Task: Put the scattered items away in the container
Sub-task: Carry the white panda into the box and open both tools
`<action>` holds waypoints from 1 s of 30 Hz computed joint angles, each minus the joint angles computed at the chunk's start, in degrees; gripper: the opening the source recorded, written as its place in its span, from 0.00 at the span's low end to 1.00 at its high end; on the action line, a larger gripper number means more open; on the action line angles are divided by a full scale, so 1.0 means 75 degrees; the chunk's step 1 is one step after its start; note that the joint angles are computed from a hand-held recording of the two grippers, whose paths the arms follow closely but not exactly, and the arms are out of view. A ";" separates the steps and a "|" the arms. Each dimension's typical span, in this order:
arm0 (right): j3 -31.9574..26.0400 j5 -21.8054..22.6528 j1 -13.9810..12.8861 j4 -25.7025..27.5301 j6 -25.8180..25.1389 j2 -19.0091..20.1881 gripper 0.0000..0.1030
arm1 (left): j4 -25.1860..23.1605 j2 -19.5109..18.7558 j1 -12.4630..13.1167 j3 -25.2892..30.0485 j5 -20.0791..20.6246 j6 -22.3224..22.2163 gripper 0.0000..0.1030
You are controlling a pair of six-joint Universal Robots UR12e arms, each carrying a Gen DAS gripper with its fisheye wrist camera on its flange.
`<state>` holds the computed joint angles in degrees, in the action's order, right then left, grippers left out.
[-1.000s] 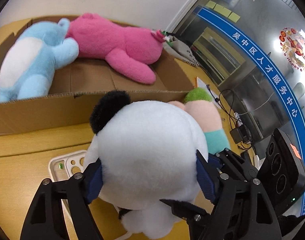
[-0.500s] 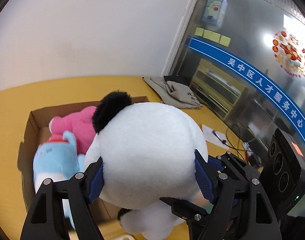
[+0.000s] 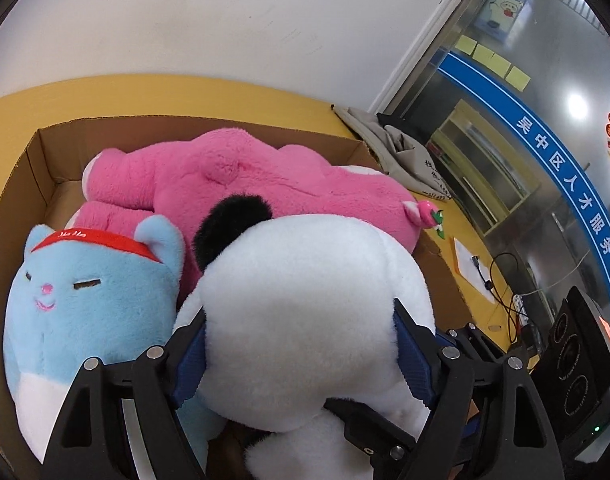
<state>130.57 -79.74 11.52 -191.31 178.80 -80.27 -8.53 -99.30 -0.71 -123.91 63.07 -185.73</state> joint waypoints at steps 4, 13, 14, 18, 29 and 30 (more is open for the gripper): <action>-0.0077 -0.0376 0.0134 0.0872 -0.0204 0.0055 0.81 | -0.0496 0.0076 -0.0352 0.0030 0.0868 0.0661 0.85; 0.0462 0.0260 -0.0047 0.1543 0.0006 -0.0644 0.82 | -0.0165 0.1007 -0.0016 -0.1023 0.0740 0.0249 0.83; 0.0517 0.0096 0.0011 0.1493 0.0049 -0.0706 0.81 | -0.0284 0.1043 -0.0024 -0.1094 0.0750 0.0296 0.81; 0.0556 0.0111 -0.0073 0.1530 -0.0061 -0.0732 0.81 | -0.0624 0.1122 -0.0035 -0.1366 0.0617 0.0242 0.73; 0.1248 0.0629 -0.0401 0.1574 -0.0095 -0.1817 0.84 | -0.0087 0.2248 -0.0156 -0.1988 0.0754 -0.0364 0.87; 0.1387 0.0599 -0.0471 0.1439 -0.0108 -0.2030 0.87 | 0.0137 0.2421 -0.0225 -0.2055 0.0892 -0.0511 0.91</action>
